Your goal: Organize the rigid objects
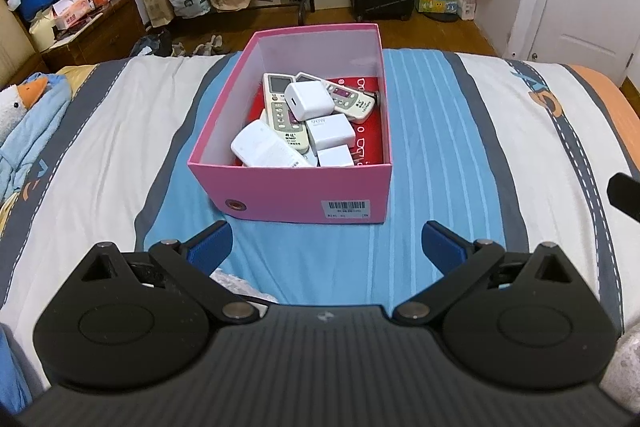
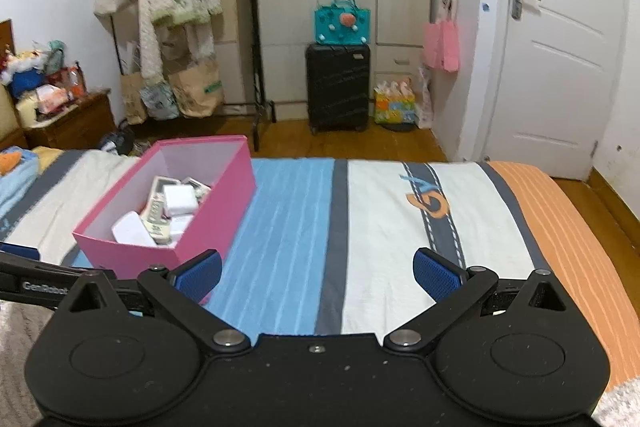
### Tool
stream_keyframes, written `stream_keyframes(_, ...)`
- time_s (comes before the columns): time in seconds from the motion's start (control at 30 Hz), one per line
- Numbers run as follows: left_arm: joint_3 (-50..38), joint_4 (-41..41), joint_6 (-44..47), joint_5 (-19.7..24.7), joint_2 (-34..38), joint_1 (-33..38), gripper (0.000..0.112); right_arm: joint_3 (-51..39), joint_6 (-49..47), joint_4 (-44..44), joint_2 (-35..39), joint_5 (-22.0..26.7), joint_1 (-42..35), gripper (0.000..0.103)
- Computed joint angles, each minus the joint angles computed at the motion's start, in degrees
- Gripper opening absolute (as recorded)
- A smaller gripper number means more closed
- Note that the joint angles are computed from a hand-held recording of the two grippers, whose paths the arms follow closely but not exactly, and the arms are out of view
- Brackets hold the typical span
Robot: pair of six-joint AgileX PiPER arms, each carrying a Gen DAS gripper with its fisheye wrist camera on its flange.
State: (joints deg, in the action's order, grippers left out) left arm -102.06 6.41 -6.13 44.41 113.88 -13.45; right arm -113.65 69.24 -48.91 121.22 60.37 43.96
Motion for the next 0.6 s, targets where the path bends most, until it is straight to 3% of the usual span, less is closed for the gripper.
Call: stream_keyframes(0.6,-2.00,4.19,-2.33,2.81,1.66,-1.53,0.102,0.72,-0.42,1.18,-0.30,0.24,-0.50,0.103)
